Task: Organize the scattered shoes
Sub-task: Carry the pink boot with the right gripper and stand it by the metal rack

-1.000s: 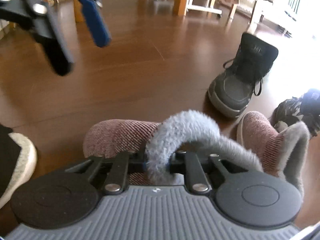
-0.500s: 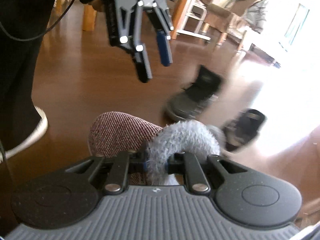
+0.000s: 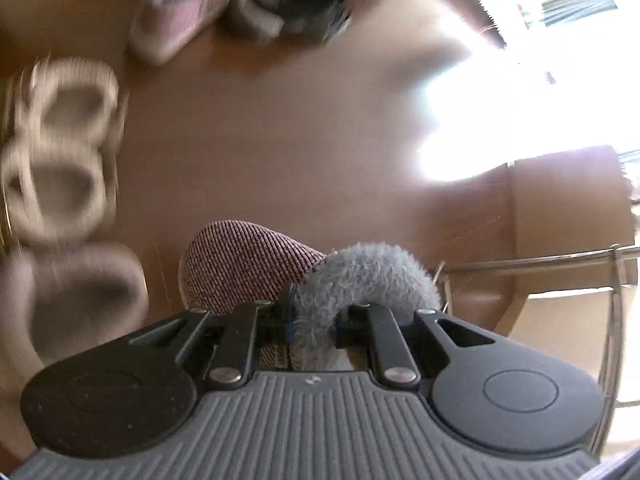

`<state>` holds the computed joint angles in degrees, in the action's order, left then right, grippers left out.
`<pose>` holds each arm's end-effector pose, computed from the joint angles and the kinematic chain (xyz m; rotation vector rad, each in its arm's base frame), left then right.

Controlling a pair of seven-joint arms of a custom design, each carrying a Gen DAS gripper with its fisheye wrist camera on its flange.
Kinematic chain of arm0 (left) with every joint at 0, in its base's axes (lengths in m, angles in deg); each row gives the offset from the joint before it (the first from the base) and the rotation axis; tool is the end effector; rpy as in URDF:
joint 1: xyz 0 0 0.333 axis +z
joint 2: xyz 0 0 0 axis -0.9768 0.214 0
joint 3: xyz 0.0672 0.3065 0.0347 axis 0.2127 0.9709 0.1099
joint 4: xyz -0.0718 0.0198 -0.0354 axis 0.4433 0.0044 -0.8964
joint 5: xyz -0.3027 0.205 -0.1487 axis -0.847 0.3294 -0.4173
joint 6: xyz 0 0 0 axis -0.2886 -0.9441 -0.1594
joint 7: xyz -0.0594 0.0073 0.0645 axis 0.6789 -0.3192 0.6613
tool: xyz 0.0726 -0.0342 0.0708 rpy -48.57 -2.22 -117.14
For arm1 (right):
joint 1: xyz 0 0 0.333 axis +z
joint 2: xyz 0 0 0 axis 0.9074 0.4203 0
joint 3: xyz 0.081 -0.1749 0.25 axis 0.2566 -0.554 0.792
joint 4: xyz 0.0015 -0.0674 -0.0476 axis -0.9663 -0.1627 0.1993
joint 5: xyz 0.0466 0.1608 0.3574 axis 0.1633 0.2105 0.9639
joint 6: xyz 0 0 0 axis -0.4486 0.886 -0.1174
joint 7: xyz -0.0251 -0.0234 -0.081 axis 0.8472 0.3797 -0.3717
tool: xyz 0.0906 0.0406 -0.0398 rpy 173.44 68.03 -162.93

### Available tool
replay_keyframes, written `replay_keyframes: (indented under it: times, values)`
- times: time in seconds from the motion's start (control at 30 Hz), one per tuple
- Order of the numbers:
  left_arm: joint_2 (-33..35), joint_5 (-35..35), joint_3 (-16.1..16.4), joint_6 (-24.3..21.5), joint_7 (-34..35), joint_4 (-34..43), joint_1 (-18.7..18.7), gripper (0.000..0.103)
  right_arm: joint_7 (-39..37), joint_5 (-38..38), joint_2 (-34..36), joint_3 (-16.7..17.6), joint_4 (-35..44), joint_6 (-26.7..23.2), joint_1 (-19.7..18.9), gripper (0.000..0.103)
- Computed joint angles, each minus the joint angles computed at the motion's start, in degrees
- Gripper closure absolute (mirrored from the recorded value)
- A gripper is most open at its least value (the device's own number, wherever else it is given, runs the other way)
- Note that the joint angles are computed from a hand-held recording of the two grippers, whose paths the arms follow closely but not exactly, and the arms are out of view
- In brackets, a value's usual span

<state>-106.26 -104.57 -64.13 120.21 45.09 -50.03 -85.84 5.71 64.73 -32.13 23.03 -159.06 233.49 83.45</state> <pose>0.4641 -0.0667 0.5284 -1.4430 2.4450 -0.6195 0.5762 0.2395 0.4896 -2.9111 -0.3520 -0.8901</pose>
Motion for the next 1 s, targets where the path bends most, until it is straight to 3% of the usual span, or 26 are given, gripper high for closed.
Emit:
replay_keyframes:
  times: [0.03, 0.13, 0.2, 0.27, 0.3, 0.33, 0.37, 0.47, 0.5, 0.53, 0.57, 0.67, 0.73, 0.77, 0.8, 0.83, 0.9, 0.93, 1.0]
  values:
    - [0.84, 0.28, -0.23, 0.36, -0.32, 0.37, 0.11, 0.039, -3.63, 0.16, 1.3, -0.55, 0.33, 0.02, -0.1, 0.09]
    - [5.01, 2.37, -1.83, 0.38, -3.39, 2.84, 0.97, 0.039, -13.12, 1.64, 5.19, -7.39, 1.14, 0.73, 4.98, 0.088]
    - [6.51, 3.23, -2.4, -0.01, -4.13, 3.89, 1.29, 0.039, -10.2, -3.96, 7.72, -6.86, -0.24, 5.83, 3.63, 0.084]
    - [7.93, 4.19, -3.05, -0.4, -4.79, 4.91, 1.61, 0.039, 7.02, -18.51, 9.84, -13.08, -2.16, 15.45, 7.59, 0.065]
    - [8.16, 4.31, -3.23, -0.35, -4.76, 5.06, 1.65, 0.039, 17.06, -21.83, 10.92, -18.09, -2.76, 20.84, 10.77, 0.048]
    - [8.26, 4.08, -3.31, -0.09, -4.45, 5.17, 1.58, 0.039, 27.11, -22.65, 11.03, -23.09, -3.26, 23.12, 14.76, 0.028]
    - [8.37, 3.84, -3.37, 0.18, -4.12, 5.27, 1.49, 0.039, 37.15, -23.2, 11.33, -28.09, -3.5, 24.8, 18.88, 0.021]
    - [8.6, 2.82, -3.5, 0.06, -3.67, 5.62, 1.24, 0.039, 67.29, -18.37, 10.56, -42.9, -5.08, 21.61, 33.52, 0.014]
    - [8.93, 2.29, -3.57, -0.13, -3.5, 5.91, 1.04, 0.039, 77.33, -15.8, 10.23, -47.42, -5.72, 19.56, 38.53, 0.004]
    - [9.46, 1.74, -3.72, -0.24, -3.23, 6.36, 0.78, 0.039, 87.23, -14.48, 10.23, -50.05, -5.94, 17.8, 41.74, 0.002]
    - [9.99, 1.18, -3.9, -0.35, -2.95, 6.79, 0.55, 0.039, 93.12, -10.98, 11.15, -50.67, -6.24, 18.1, 42.96, 0.002]
    - [11.46, -0.88, -4.51, 0.29, -1.65, 8.22, -0.22, 0.039, 95.65, 9.66, 13.94, -44.72, -4.28, 17.33, 39.47, 0.002]
    - [11.82, -2.03, -4.83, 1.17, -0.72, 8.72, -0.46, 0.039, 100.0, 9.55, 18.61, -44.78, 0.01, 13.88, 39.17, 0.002]
    - [11.95, -2.39, -4.92, 1.62, -0.42, 8.81, -0.48, 0.039, 101.08, 8.53, 19.63, -42.54, 1.32, 13.1, 36.99, 0.002]
    - [12.07, -2.74, -5.0, 2.06, -0.13, 8.91, -0.51, 0.039, 99.5, 9.47, 20.91, -38.54, 3.04, 12.71, 33.21, 0.002]
    - [12.51, -3.86, -4.8, 1.96, 0.81, 9.37, -0.66, 0.039, 97.7, 10.5, 22.41, -36.42, 4.88, 11.51, 31.13, 0.005]
    - [13.55, -6.2, -4.58, 1.55, 2.43, 10.39, -0.72, 0.039, 90.77, 12.82, 24.02, -35.41, 6.76, 9.56, 29.95, 0.015]
    - [14.66, -7.02, -4.73, 1.74, 2.18, 11.11, -0.56, 0.039, 88.29, 12.43, 23.99, -33.07, 6.98, 9.81, 27.62, 0.023]
    - [15.62, -7.05, -5.27, 1.63, 1.69, 11.86, -0.01, 0.039, 81.52, 12.92, 23.09, -27.35, 7.48, 9.54, 21.64, 0.028]
